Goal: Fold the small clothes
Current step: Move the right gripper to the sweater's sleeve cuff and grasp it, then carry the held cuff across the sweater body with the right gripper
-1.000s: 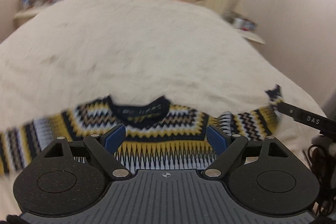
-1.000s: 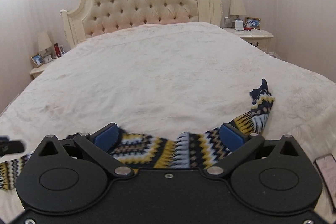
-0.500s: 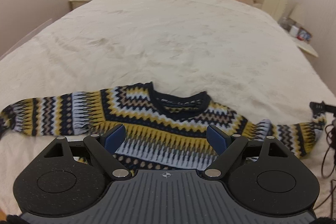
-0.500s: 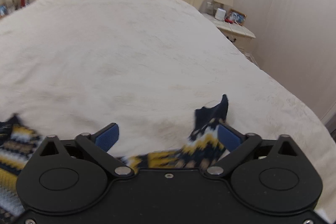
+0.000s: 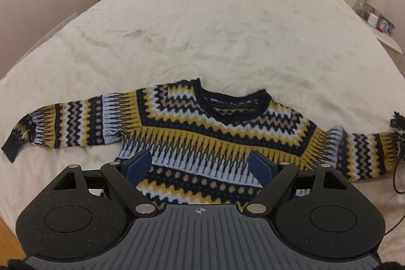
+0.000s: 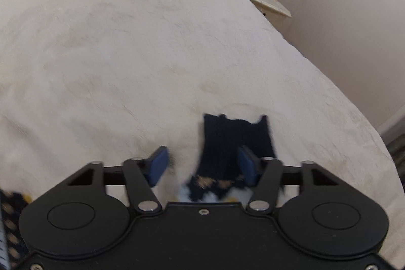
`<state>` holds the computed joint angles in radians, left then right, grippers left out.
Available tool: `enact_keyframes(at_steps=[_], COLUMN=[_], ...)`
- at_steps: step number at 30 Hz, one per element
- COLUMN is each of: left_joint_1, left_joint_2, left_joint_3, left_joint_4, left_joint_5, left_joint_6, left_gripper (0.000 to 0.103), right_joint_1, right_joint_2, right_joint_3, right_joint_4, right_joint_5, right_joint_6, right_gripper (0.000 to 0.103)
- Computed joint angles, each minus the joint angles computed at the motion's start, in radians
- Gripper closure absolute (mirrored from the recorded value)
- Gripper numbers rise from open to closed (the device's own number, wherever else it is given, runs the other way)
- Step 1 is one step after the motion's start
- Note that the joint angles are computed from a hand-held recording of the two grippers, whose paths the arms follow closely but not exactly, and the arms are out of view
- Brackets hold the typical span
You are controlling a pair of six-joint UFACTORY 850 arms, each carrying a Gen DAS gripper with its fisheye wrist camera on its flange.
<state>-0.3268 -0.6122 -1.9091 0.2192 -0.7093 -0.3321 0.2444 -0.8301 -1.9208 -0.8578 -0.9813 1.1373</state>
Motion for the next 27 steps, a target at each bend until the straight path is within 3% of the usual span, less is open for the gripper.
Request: enact_keyframes(at_steps=[3, 4, 6, 11, 17, 22, 27], left_joint_1=[-0.003, -0.004, -0.005, 0.000, 0.031, 0.076, 0.138], left_joint_2=[-0.003, -0.002, 0.004, 0.026, 0.039, 0.038, 0.029], left_joint_3=[-0.002, 0.000, 0.009, 0.041, 0.069, 0.088, 0.092], left_joint_4=[-0.027, -0.035, -0.045, -0.066, -0.135, -0.236, -0.338], left_joint_5=[-0.008, -0.010, -0.008, 0.002, 0.013, 0.027, 0.017], left_joint_6=[0.028, 0.037, 0.050, 0.082, 0.163, 0.290, 0.401], left_gripper=[0.020, 0.020, 0.020, 0.020, 0.020, 0.020, 0.020], right_joint_1=[0.004, -0.005, -0.018, -0.025, 0.020, 0.081, 0.147], right_joint_2=[0.088, 0.112, 0.167, 0.302, 0.392, 0.396, 0.333], right_joint_3=[0.131, 0.160, 0.225, 0.382, 0.449, 0.407, 0.283], right_joint_4=[-0.075, -0.075, -0.067, -0.139, -0.275, -0.280, -0.158], right_joint_5=[0.080, 0.115, 0.189, 0.370, 0.484, 0.529, 0.545], right_joint_6=[0.085, 0.109, 0.176, 0.364, 0.526, 0.538, 0.387], right_gripper=[0.066, 0.081, 0.092, 0.093, 0.093, 0.093, 0.093])
